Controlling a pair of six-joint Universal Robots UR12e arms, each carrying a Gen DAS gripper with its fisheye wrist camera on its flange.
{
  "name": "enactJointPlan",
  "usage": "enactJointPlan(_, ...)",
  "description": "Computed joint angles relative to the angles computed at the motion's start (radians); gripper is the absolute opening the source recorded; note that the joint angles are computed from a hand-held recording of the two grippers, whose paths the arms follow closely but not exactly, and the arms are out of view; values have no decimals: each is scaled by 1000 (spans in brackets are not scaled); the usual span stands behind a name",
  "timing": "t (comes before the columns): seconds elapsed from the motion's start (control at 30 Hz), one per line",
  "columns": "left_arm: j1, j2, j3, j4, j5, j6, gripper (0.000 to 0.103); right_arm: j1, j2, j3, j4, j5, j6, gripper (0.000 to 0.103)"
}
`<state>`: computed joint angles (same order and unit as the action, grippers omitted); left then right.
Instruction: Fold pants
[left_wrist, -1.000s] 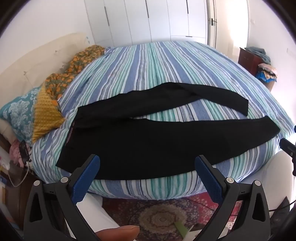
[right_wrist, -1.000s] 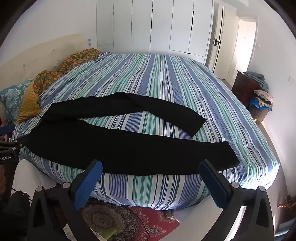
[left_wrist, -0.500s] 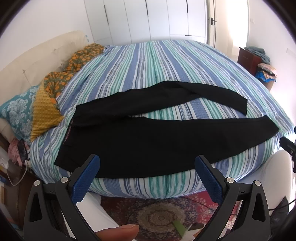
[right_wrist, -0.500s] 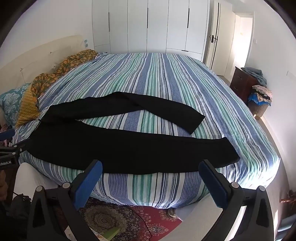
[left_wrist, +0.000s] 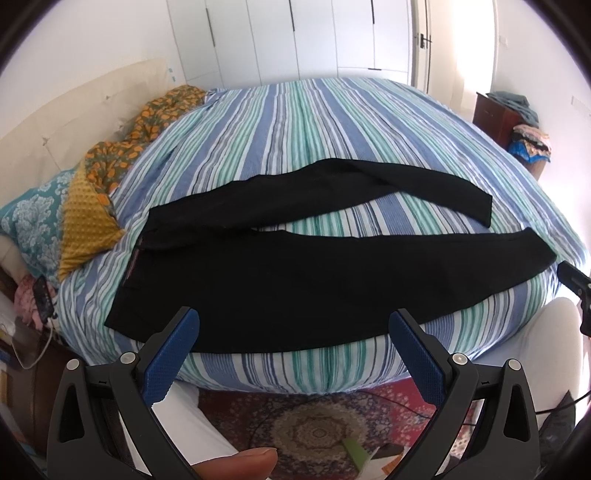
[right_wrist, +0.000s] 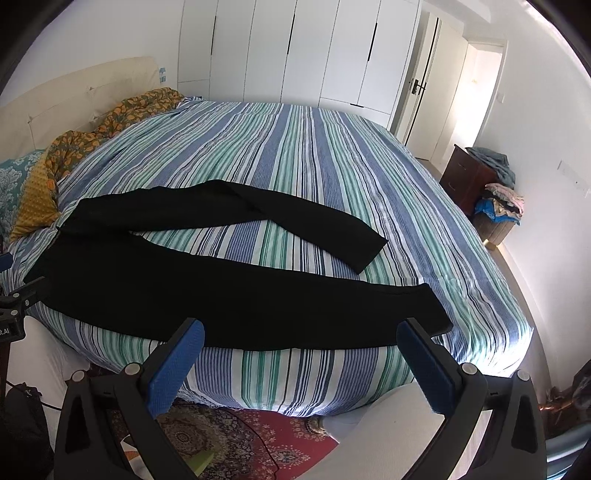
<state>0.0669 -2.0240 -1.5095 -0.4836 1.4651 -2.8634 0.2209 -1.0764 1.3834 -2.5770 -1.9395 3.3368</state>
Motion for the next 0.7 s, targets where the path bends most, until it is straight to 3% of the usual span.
enactJointPlan(0.37, 0, -6, 13, -18, 2, -18, 103, 1, 4, -9, 38, -34, 16, 103)
enactJointPlan(0.7, -9, -8, 13, -10, 48, -8, 103, -2, 7, -10, 41, -7, 16, 103)
